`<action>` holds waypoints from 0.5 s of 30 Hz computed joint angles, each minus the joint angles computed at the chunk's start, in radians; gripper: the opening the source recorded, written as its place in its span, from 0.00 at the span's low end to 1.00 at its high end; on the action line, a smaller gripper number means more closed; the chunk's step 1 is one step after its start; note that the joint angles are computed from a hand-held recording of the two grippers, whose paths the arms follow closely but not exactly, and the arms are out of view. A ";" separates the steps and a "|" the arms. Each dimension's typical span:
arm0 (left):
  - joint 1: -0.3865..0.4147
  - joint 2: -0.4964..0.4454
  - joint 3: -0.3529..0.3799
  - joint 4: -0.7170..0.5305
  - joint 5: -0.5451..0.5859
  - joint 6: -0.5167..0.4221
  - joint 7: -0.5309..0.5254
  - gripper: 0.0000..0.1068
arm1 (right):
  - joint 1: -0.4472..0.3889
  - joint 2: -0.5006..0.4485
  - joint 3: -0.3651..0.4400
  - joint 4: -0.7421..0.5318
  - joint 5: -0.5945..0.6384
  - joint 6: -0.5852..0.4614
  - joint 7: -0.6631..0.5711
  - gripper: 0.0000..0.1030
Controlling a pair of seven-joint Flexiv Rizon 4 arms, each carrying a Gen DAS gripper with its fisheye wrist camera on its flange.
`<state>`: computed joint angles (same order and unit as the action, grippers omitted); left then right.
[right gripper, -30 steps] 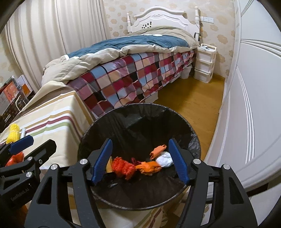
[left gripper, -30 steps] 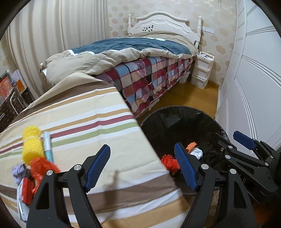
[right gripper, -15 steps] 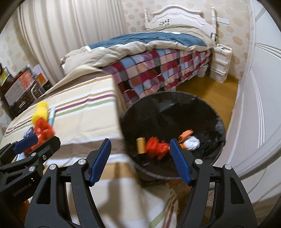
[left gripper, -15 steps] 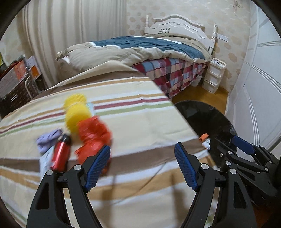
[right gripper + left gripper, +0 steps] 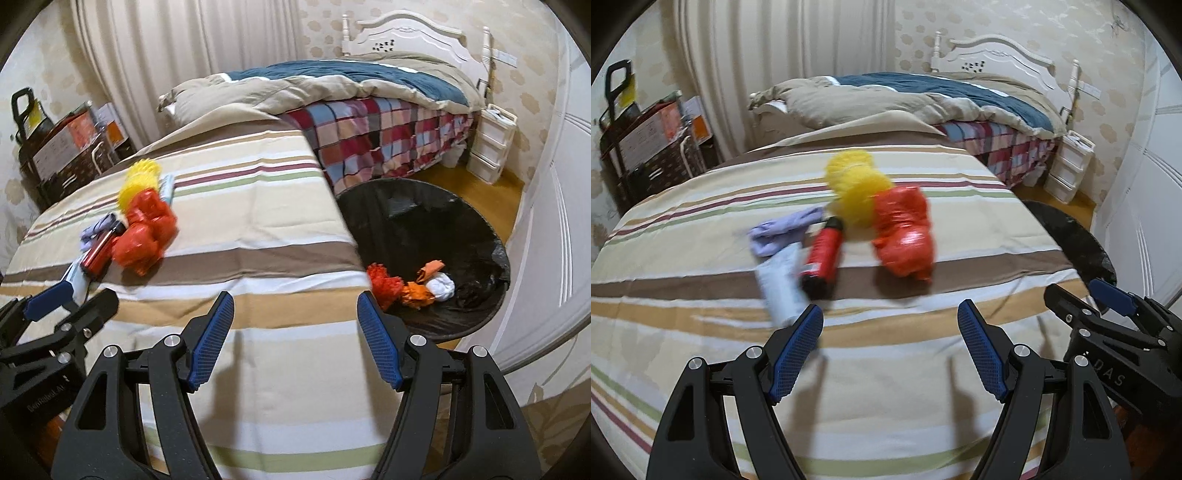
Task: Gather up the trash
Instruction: 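Move both tools back over the bed toward the white tube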
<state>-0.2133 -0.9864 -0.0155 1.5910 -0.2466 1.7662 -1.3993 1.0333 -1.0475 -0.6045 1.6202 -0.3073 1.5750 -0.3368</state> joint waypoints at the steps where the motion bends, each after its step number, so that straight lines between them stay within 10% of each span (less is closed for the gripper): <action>1: 0.006 0.004 0.000 0.010 -0.002 0.006 -0.005 0.71 | 0.000 0.000 0.004 -0.003 -0.002 -0.003 -0.003 0.66; 15: 0.097 0.027 -0.024 0.065 -0.018 -0.001 -0.057 0.71 | -0.043 0.000 0.076 -0.068 -0.087 -0.052 -0.014 0.66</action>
<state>-0.1158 -0.9593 -0.0399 1.6563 -0.2648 1.7655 -1.4559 0.9907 -1.0474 -0.5288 1.5520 -0.3948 1.5229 -0.3508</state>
